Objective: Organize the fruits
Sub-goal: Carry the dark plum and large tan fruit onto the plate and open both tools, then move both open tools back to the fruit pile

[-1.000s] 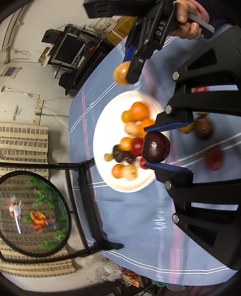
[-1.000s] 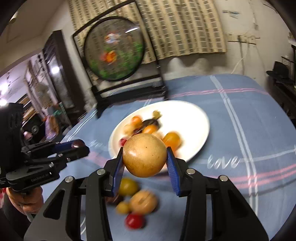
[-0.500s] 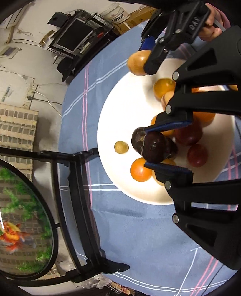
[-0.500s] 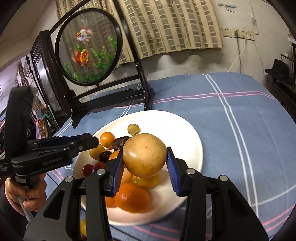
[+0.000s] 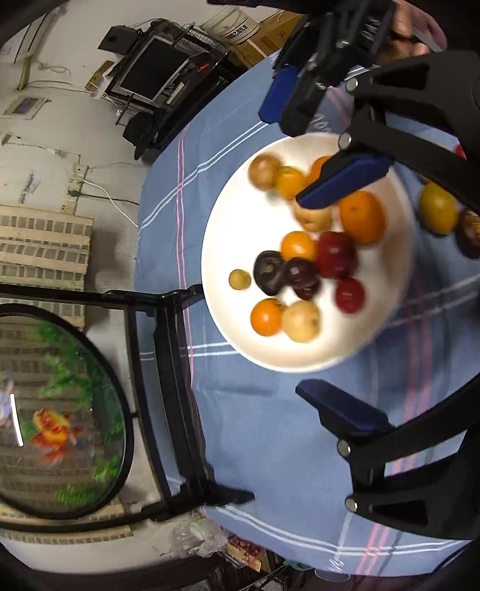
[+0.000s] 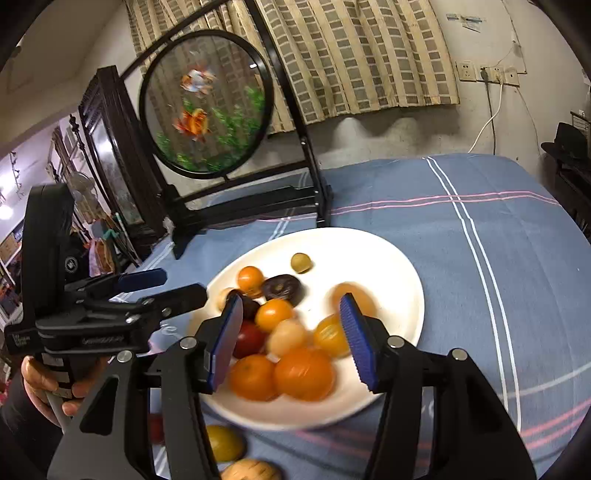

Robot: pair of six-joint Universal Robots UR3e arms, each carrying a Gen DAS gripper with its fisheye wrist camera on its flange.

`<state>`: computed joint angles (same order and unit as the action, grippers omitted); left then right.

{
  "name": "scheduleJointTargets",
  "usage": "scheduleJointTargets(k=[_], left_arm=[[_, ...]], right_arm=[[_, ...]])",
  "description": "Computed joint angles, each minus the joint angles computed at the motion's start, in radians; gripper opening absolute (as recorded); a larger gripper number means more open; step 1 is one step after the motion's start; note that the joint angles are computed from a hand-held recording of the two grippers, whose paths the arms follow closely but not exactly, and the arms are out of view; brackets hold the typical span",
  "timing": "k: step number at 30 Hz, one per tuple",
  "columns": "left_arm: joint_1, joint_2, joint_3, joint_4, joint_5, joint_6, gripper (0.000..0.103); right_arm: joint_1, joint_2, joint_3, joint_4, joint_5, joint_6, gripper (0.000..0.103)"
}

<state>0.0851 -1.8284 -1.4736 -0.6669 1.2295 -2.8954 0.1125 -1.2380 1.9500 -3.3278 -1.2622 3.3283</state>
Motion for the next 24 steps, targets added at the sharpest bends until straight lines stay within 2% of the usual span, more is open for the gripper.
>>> scheduleJointTargets(k=[4,8,10,13,15,17,21,24], left_arm=[[0.083,0.222,-0.268,0.028,-0.058,0.056,0.099],[0.21,0.475,-0.554,0.037,-0.163,0.112,0.099],[0.285,0.613,-0.694,0.02,-0.217,0.171,0.099],[0.369,0.764,-0.843,-0.007,-0.266,0.235,0.099],[0.368,0.813,-0.877,-0.048,-0.218,0.229,0.099],[0.397,0.876,-0.914,-0.077,-0.243,0.258,0.099],[0.341,0.868,-0.953,0.042,-0.152,0.215,0.099],[0.344,0.872,-0.955,0.041,-0.16,0.214,0.099]], right_arm=[[0.022,-0.095,0.124,-0.026,0.0,-0.023,0.06],[0.088,-0.155,0.256,-0.086,-0.049,-0.037,0.06],[0.115,-0.17,0.303,-0.103,-0.064,-0.05,0.06],[0.181,-0.17,0.366,-0.138,-0.133,-0.042,0.06],[0.224,-0.167,0.368,-0.104,-0.2,-0.021,0.06],[0.25,-0.161,0.367,-0.08,-0.236,-0.01,0.06],[0.282,-0.143,0.359,-0.06,-0.281,-0.006,0.06],[0.245,-0.134,0.366,-0.018,-0.197,-0.006,0.06]])
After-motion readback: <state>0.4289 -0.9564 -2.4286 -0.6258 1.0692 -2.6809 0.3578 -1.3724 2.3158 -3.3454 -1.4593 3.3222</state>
